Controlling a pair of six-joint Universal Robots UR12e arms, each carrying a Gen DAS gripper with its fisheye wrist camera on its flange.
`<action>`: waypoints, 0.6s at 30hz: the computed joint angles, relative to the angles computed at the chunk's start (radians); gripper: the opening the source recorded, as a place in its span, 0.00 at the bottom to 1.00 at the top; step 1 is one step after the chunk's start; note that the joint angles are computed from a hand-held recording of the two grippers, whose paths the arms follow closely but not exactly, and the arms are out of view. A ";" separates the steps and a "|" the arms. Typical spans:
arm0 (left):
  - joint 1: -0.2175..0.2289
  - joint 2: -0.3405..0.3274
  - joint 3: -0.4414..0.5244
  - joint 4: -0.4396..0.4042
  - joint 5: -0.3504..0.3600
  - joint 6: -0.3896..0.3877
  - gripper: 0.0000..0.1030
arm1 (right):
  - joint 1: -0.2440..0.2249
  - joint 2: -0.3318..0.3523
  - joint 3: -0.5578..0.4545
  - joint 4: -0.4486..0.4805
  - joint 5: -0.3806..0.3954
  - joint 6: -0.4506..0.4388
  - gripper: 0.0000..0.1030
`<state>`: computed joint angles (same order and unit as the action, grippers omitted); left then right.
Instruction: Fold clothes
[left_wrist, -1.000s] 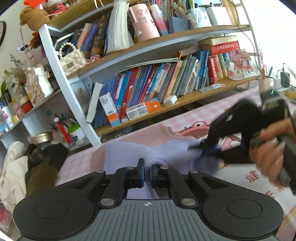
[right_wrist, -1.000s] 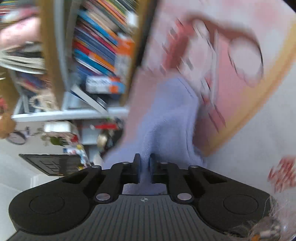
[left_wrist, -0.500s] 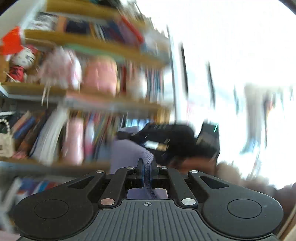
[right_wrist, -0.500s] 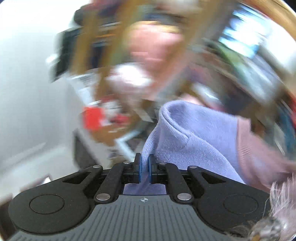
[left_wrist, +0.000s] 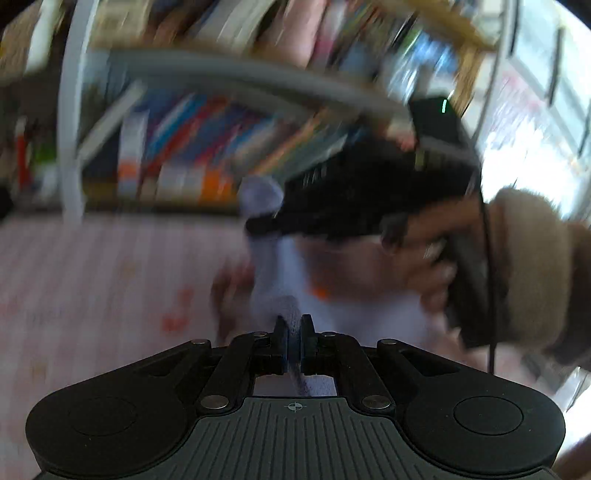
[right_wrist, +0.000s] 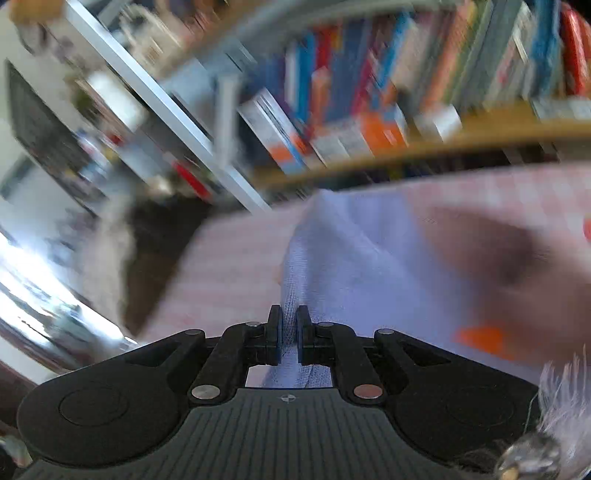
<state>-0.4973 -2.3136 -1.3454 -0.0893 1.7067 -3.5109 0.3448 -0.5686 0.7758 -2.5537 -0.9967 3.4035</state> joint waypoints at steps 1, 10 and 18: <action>0.003 0.007 -0.014 -0.023 0.006 -0.018 0.05 | 0.006 0.009 -0.013 -0.004 -0.009 0.009 0.07; 0.045 -0.005 -0.007 -0.125 0.026 -0.069 0.05 | 0.070 0.107 -0.163 -0.022 -0.115 -0.034 0.12; 0.055 -0.005 -0.018 -0.153 0.036 -0.112 0.05 | 0.046 -0.081 0.228 -0.183 -0.148 -0.079 0.42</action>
<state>-0.4428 -2.3184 -1.3630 -0.2426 1.7423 -3.6230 0.3904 -0.6498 1.0043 -2.7371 -1.1443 3.3249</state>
